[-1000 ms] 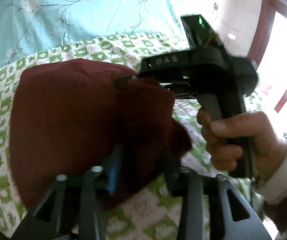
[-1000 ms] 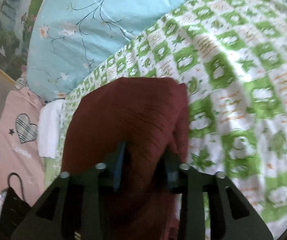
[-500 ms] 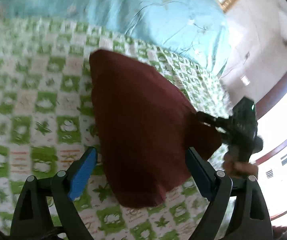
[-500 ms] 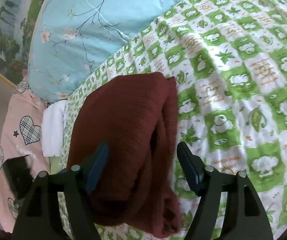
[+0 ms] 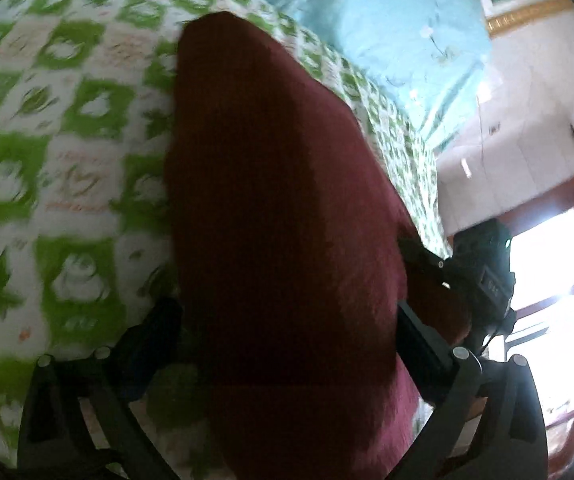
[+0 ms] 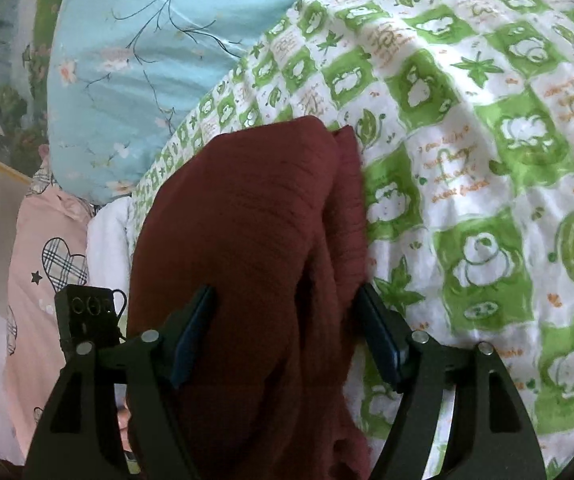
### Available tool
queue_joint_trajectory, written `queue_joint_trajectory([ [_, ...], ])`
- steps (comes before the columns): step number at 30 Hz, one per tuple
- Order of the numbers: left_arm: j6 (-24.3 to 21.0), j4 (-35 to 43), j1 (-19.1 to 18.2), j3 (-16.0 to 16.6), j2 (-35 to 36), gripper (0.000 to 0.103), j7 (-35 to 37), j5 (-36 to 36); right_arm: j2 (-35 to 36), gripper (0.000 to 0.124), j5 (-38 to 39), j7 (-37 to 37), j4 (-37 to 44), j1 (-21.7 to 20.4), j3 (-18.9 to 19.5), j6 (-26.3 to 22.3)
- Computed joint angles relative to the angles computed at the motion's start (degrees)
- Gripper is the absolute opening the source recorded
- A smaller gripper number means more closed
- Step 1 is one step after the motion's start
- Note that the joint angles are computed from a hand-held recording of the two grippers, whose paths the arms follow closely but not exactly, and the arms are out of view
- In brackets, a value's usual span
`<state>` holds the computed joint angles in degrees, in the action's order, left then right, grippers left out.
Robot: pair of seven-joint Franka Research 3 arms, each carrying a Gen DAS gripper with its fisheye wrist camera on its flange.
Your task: Fold large clothes
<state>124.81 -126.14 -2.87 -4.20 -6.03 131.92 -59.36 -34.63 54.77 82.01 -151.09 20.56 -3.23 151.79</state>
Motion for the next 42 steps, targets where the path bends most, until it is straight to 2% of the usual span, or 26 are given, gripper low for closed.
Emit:
queue_joint_trajectory([
  [1, 0.34, 0.52, -0.34, -0.46, 0.45, 0.090, 0.32, 0.93, 0.53, 0.071, -0.53, 0.07, 0.47, 0.06, 0.21, -0.42],
  [3, 1.54, 0.82, -0.91, -1.23, 0.81, 0.076, -0.20, 2.63, 1.38, 0.060, -1.05, 0.18, 1.14, 0.14, 0.13, -1.63],
  [5, 3.42, -0.02, -1.41, -1.46, -0.12, 0.067, 1.02, 2.06, 1.22, 0.043, 2.26, -1.18, 0.86, 1.43, -1.02, -1.83],
  [7, 4.07, -1.48, -1.67, -0.97, -1.86, 0.055, 2.44, 0.64, -0.36, 0.038, 5.52, -2.86, -0.02, 2.37, -0.89, -0.59],
  [11, 3.69, -5.38, -1.89, 1.01, -7.78, 0.052, 3.82, -0.39, -3.46, 0.035, 5.01, -0.52, -0.73, 3.41, 3.16, 2.35],
  [13, 3.50, -8.54, -1.80, 2.81, -12.32, 0.052, 4.95, 0.16, -4.18, 0.035, 6.84, -1.10, -0.70, 6.62, 3.90, 4.32],
  [17, 0.60, -14.04, 0.16, 8.11, -21.54, 0.052, 5.21, 5.16, -2.10, 0.035, 19.31, -10.15, 1.00, 16.44, 2.44, 8.59],
  [19, -0.77, -15.53, 1.52, 10.40, -24.86, 0.052, 4.37, 9.02, 0.80, 0.035, 25.73, -15.40, 3.24, 19.13, 3.36, 9.14],
  [22, -2.06, -17.03, 3.22, 13.49, -27.90, 0.052, 3.54, 13.41, 5.35, 0.035, 34.76, -22.15, 6.56, 20.56, 4.65, 7.52],
  [24, -2.48, -18.18, 4.24, 15.21, -29.00, 0.053, 3.32, 15.45, 7.86, 0.035, 37.15, -23.20, 7.93, 20.17, 6.15, 6.33],
  [28, -2.92, -20.72, 6.82, 17.47, -27.66, 0.060, 2.34, 18.67, 11.04, 0.039, 33.08, -18.49, 8.45, 17.84, 10.67, 7.06],
  [30, -2.59, -21.90, 7.49, 18.46, -27.61, 0.069, 2.32, 17.58, 10.98, 0.044, 33.52, -19.05, 8.44, 17.34, 11.64, 7.60],
  [33, -2.06, -23.04, 8.83, 18.67, -28.89, 0.077, 1.51, 16.60, 9.93, 0.051, 26.84, -12.79, 7.73, 16.42, 13.25, 8.60],
  [36, -1.77, -23.89, 10.27, 18.66, -31.20, 0.077, 0.23, 18.26, 8.39, 0.060, 17.23, -3.27, 6.90, 15.54, 14.54, 9.68],
  [37, -2.46, -24.23, 11.29, 19.62, -32.55, 0.077, 0.19, 19.50, 6.84, 0.061, 14.34, 0.06, 5.80, 15.10, 15.18, 10.46],
  [42, 0.19, -27.26, 13.15, 21.04, -41.06, 0.077, 0.37, 22.72, 0.36, 0.061, 8.50, 8.29, 1.13, 15.58, 16.15, 15.15],
])
